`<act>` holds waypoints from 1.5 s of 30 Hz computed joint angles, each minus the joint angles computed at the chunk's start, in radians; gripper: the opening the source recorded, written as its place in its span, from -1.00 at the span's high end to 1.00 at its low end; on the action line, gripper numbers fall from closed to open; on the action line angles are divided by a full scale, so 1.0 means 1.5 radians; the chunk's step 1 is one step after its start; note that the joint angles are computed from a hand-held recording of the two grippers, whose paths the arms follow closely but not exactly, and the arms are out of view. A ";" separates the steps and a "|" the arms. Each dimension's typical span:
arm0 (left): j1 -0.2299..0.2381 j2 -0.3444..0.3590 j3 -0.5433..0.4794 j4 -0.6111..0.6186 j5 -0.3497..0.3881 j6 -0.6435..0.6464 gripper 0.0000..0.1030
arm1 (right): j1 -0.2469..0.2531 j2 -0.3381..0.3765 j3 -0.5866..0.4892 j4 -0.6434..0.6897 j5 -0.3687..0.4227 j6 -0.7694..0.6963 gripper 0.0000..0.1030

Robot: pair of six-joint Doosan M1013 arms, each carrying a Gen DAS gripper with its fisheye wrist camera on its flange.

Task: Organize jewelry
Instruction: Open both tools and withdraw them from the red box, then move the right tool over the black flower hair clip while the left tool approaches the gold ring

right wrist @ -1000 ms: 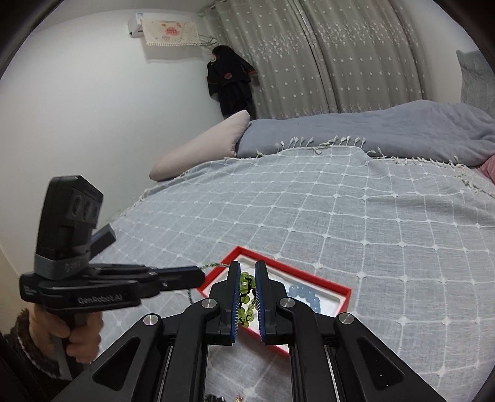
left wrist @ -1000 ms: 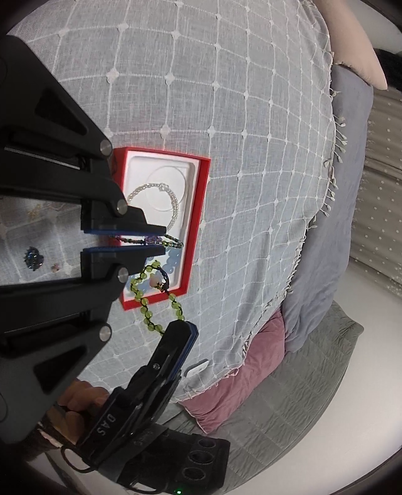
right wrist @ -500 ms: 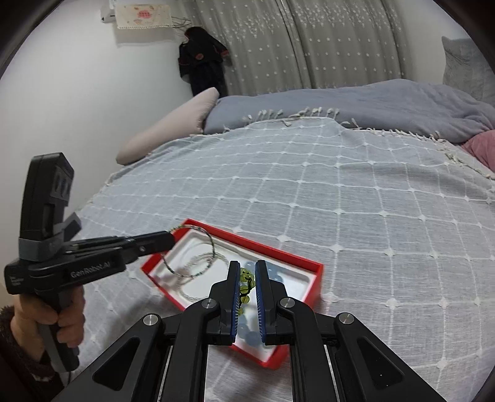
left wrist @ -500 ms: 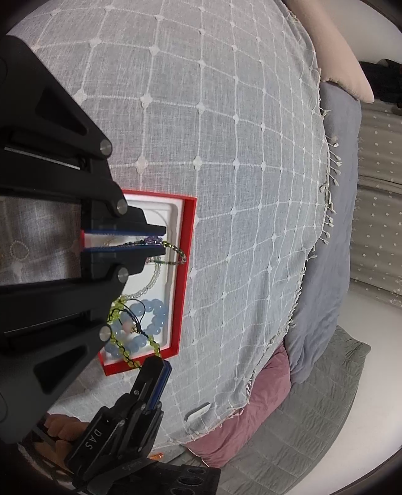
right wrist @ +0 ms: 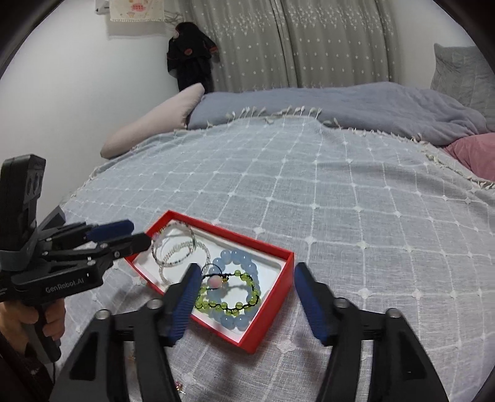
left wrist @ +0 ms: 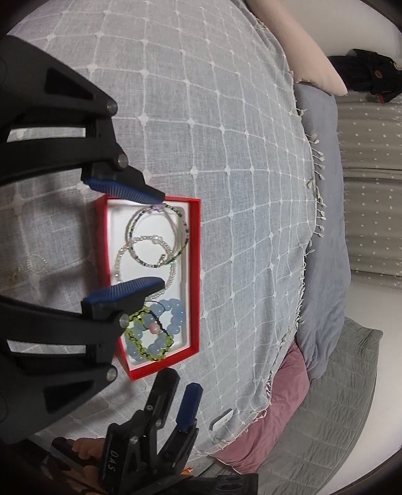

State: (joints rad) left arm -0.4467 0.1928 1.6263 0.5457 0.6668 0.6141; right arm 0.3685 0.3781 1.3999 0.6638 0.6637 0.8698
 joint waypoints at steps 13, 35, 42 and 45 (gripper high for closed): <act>-0.028 -0.033 0.034 -0.007 0.038 -0.028 -0.79 | 0.002 -0.038 0.052 -0.033 -0.024 -0.036 -0.64; -0.055 -0.073 0.125 -0.026 0.054 0.003 -0.96 | -0.015 -0.081 0.156 -0.103 0.007 -0.069 -0.77; -0.074 -0.085 0.153 -0.019 0.039 0.028 -0.96 | -0.007 -0.093 0.180 -0.084 -0.004 -0.133 -0.77; -0.077 -0.085 0.159 -0.033 0.038 0.052 -0.96 | -0.005 -0.093 0.182 -0.048 0.010 -0.169 -0.77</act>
State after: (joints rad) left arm -0.5620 0.0649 1.8651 0.4954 0.7241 0.6927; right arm 0.3609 0.2379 1.6736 0.5919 0.6782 0.6166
